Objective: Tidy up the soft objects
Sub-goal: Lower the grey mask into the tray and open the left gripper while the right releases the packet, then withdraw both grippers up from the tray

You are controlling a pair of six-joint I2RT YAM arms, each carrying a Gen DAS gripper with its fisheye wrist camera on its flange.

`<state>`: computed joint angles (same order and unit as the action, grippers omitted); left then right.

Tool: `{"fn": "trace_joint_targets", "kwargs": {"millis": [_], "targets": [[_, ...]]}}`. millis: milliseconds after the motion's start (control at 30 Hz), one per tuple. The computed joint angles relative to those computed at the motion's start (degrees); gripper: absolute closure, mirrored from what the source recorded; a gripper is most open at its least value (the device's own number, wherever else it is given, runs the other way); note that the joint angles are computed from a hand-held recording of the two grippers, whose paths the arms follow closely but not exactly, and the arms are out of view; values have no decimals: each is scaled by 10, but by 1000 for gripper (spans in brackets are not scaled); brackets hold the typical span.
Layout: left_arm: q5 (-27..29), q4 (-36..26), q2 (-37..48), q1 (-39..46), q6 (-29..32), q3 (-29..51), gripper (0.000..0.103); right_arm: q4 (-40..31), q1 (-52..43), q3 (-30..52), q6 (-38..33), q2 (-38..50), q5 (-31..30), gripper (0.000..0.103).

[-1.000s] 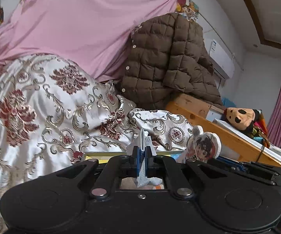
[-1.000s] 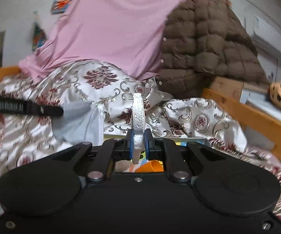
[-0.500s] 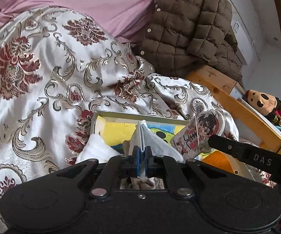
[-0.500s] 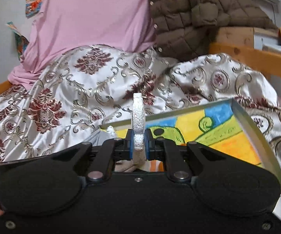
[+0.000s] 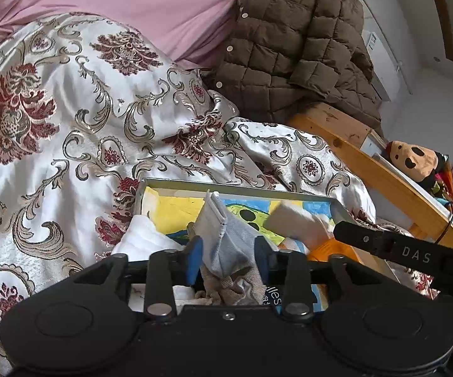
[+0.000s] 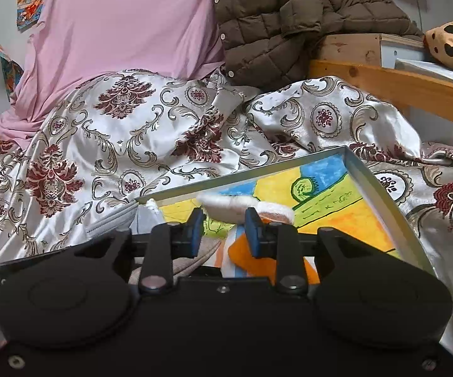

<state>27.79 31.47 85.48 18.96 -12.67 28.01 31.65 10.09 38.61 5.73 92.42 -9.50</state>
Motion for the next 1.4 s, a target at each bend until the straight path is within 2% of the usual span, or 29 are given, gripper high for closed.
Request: {"fn": "trace_joint_targets", "kwargs": {"millis": [100, 233, 300, 367, 433, 467, 567, 667, 833, 1100, 1300, 1400], "targets": [[-12, -5, -19, -6, 4, -8, 55, -3, -1, -14, -2, -25, 0, 71], [-34, -20, -60, -12, -3, -21, 35, 0, -5, -37, -13, -64, -4, 60], [-45, -25, -89, -13, -9, -31, 30, -1, -8, -51, -20, -89, -6, 56], [-55, -37, -120, -13, -13, -38, 21, -6, -14, -63, -23, -115, -9, 45], [-62, -55, -154, -12, -18, -42, 17, -11, -23, -74, -22, -142, -20, 41], [-66, -66, -175, -12, -20, -45, 13, -13, -30, -79, -21, -154, -29, 32], [-85, -97, -243, -14, -26, -56, 4, 8, -53, -105, -11, -193, -70, 16], [-107, -139, -318, -15, -31, -66, 1, 18, -70, -132, -8, -243, -101, 2], [-166, -234, -449, -33, -34, -73, 1, 7, -93, -169, -3, -337, -139, 1], [-209, -446, -666, -44, -43, -62, 1, -45, -158, -222, 20, -490, -211, 1], [-294, -593, -788, -129, -34, -38, 1, -110, -216, -254, 20, -604, -255, 1], [-372, -674, -850, -214, -45, -30, 1, -155, -260, -263, 25, -661, -291, 1]]}}
